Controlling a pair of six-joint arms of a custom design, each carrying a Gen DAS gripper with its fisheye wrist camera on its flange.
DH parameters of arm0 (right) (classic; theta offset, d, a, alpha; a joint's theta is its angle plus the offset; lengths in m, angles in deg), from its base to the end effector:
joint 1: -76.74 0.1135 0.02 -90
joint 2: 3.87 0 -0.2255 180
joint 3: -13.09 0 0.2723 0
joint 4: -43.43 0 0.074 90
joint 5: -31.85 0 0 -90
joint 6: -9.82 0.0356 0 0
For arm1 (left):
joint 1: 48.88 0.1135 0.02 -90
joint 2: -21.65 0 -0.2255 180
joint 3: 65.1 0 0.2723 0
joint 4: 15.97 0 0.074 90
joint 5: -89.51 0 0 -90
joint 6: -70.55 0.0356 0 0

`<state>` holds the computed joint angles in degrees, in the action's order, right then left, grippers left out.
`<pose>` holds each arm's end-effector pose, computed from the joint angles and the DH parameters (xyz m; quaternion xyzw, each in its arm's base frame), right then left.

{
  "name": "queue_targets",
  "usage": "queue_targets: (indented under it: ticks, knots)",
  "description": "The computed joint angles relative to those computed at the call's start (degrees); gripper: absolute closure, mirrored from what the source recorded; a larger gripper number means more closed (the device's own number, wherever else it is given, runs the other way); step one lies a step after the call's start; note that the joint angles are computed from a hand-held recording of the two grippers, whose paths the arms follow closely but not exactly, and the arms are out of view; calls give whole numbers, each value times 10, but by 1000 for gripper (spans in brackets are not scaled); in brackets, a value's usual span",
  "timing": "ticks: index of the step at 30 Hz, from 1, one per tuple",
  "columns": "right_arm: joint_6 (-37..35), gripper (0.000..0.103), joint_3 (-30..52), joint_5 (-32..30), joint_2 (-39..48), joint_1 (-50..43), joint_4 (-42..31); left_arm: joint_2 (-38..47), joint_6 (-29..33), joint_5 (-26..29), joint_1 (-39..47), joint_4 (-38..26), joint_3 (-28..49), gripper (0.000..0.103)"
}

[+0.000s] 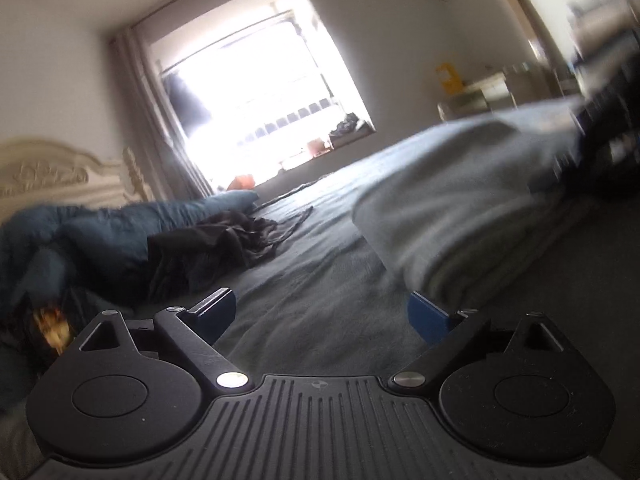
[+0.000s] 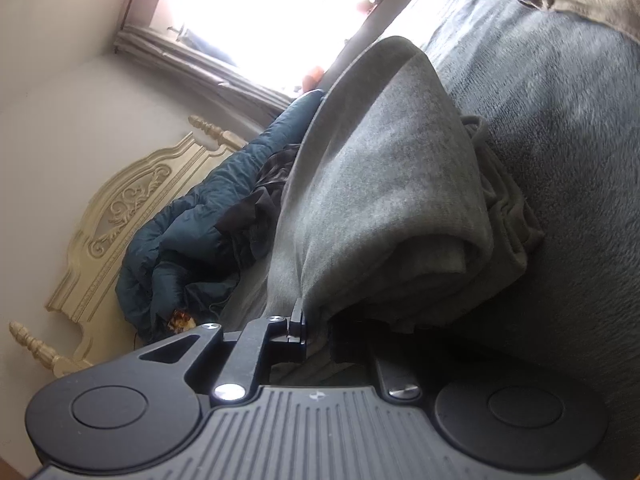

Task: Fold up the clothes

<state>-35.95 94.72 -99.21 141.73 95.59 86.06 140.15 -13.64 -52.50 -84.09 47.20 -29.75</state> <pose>0.3894 0.1577 -0.0405 -0.0231 0.7979 0.5231 0.2986 0.2206 -0.1213 0.0085 0.0223 0.7776 0.2165 0.5899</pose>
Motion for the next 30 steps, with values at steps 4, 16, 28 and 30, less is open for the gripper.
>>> queue_targets:
  ticks: [4,16,28,30]
  knots:
    - [-85,83,-80,4,-66,-8,14,-61,-57,67,26,-9,-8,9]
    - [-354,86,-200,283,-228,59,5,73,-110,180,37,-104,150,57]
    - [-425,87,-227,332,-213,81,66,107,-140,152,28,-60,148,48]
    - [-448,86,-173,336,-178,88,4,108,-147,145,26,-59,148,44]
